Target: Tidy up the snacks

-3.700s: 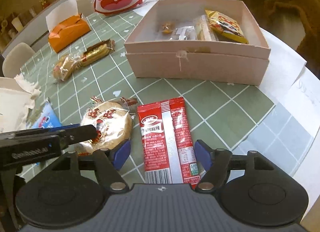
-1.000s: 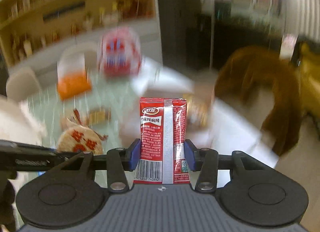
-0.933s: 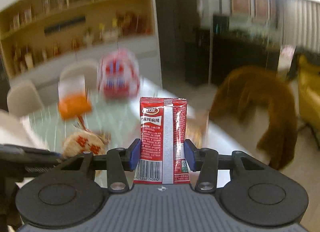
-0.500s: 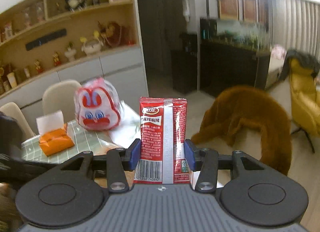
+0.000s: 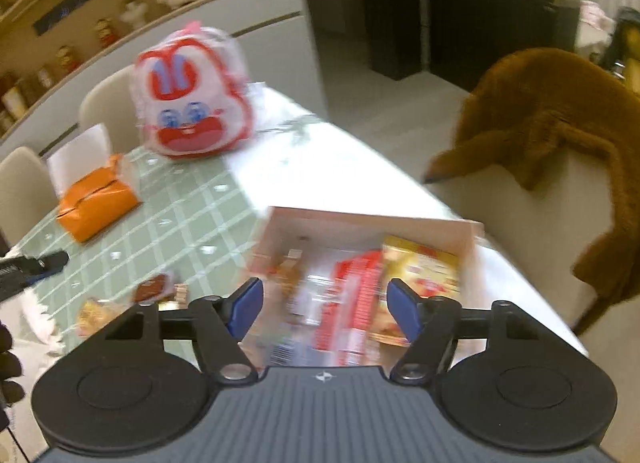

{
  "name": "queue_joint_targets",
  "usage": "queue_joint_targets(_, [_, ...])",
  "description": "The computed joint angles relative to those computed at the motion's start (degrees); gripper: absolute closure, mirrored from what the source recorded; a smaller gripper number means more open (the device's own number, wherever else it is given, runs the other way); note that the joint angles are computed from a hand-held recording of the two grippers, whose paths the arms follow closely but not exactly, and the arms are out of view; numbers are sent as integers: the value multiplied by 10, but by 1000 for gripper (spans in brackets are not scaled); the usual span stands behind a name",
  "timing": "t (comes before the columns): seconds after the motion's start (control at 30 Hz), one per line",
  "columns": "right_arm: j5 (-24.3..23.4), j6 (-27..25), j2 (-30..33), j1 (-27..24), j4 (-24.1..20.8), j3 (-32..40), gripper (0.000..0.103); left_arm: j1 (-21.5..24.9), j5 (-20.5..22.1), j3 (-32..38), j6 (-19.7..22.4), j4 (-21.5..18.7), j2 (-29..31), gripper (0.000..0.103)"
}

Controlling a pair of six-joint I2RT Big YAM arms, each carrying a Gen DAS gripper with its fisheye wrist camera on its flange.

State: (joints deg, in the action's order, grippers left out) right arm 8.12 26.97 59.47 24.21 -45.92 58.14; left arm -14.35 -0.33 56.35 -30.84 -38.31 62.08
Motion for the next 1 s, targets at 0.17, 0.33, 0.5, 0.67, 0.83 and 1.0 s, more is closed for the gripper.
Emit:
queue_joint_targets(0.17, [-34, -6, 95, 46, 34, 69, 26, 28, 20, -25, -11, -14, -4, 76])
queue_joint_targets(0.33, [-69, 26, 213, 83, 31, 142, 23, 38, 40, -60, -39, -21, -32, 75])
queue_joint_targets(0.5, [-47, 34, 295, 108, 28, 193, 23, 40, 77, -70, -52, -2, -28, 75])
queue_joint_targets(0.67, [-66, 24, 323, 108, 7, 202, 27, 52, 82, -76, -57, 22, -18, 76])
queue_joint_targets(0.83, [-70, -12, 260, 131, 19, 130, 43, 55, 94, -80, -37, 50, -4, 76])
queue_joint_targets(1.0, [-69, 17, 181, 169, 20, 48, 48, 24, 132, -85, 8, 30, -15, 76])
